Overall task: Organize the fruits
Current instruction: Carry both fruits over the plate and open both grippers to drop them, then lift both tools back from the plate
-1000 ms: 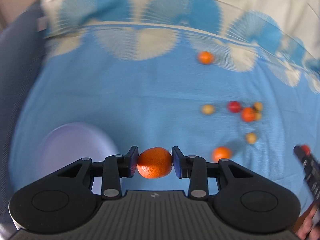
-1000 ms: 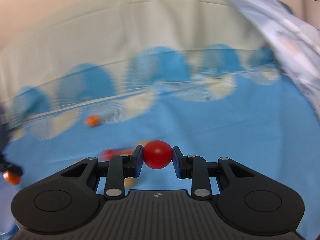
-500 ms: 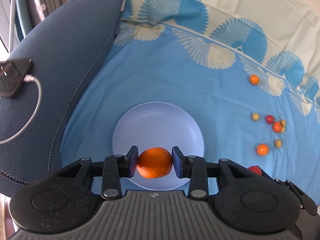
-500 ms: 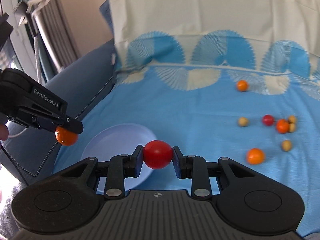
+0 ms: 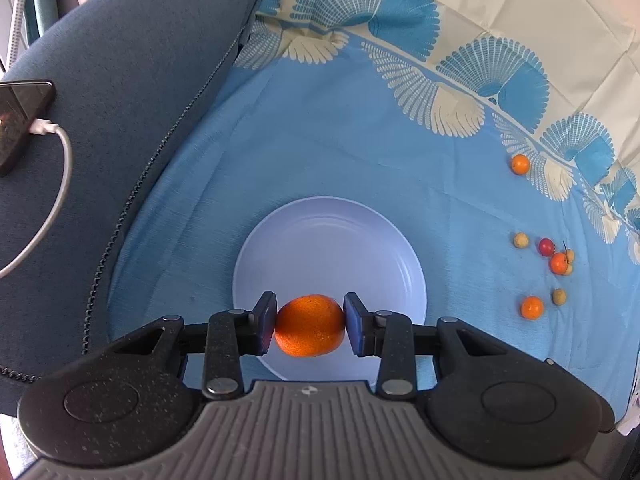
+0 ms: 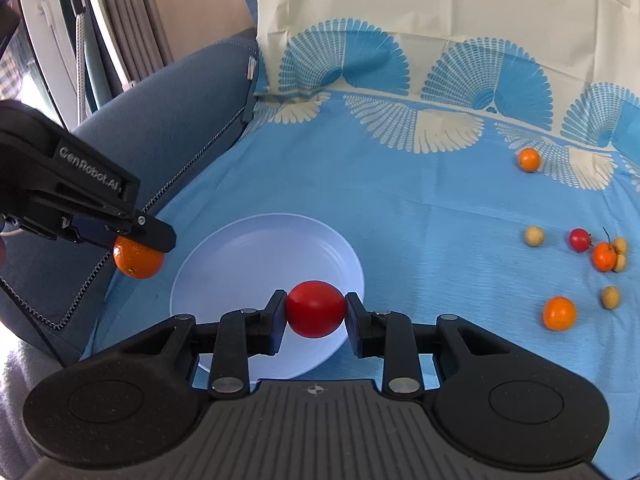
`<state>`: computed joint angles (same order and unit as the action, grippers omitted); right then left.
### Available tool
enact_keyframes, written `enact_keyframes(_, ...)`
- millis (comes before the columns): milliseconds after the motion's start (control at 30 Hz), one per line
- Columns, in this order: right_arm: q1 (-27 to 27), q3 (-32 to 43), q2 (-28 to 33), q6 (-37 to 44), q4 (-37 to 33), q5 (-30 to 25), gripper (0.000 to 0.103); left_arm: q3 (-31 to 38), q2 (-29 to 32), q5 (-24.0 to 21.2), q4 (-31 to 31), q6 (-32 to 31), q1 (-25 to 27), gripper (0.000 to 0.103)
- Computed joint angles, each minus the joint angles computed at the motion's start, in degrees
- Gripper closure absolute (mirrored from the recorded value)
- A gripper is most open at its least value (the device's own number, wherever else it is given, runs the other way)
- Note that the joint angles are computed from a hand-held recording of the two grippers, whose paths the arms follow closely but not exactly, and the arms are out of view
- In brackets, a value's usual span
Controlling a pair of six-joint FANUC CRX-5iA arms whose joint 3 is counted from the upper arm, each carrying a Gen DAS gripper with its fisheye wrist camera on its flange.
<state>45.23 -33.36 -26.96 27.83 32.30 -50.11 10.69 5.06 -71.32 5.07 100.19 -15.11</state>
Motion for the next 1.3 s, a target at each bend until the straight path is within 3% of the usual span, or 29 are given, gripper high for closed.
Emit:
enact_keyframes(700, -3.98, 1.85, 7.21, 7.95, -5.51, 4.13, 0.071, 1.16, 7.03, 1.74, 0.42, -0.60, -0.25, 0.062)
enact_keyframes(733, -4.09, 1.71, 7.34, 8.04, -5.38, 4.57, 0.070, 0.79, 6.78, 2.50, 0.53, -0.54, -0.17, 0.059)
enact_keyframes(767, -4.13, 1.40, 7.28, 7.74, -4.99, 4.99, 0.070, 0.50, 6.51, 3.12, 0.70, -0.58, -0.03, 0.041)
enact_keyframes(800, -4.25, 1.36, 7.38, 7.52, -4.71, 5.26, 0.068, 0.29, 6.16, 3.81, 0.78, -0.31, 0.02, 0.016)
enact_keyframes(867, -4.24, 1.24, 7.16, 7.13, -4.15, 5.75, 0.051, -1.32, 4.22, 6.20, 0.82, 0.47, 0.40, 0.001)
enact_keyframes(933, -3.41, 0.70, 6.51, 4.97, -1.71, 5.19, 0.029, -2.29, 2.47, 7.17, 1.18, -0.50, 0.71, 0.001)
enact_keyframes(1033, -1.86, 0.92, 4.75, 3.96, -1.08, 2.70, 0.017, -2.24, 0.15, 5.79, -0.74, -1.07, 0.37, 0.001)
enact_keyframes(1200, 2.69, 2.00, -0.03, -0.60, -3.10, -5.64, 0.009, -4.32, -6.46, 3.19, -8.67, 0.64, -2.05, 0.001)
enact_keyframes(1300, 8.08, 1.00, -3.76, -7.05, -0.67, -11.84, 0.007, -5.75, -10.51, -0.38, -15.32, 4.06, -4.77, 0.000)
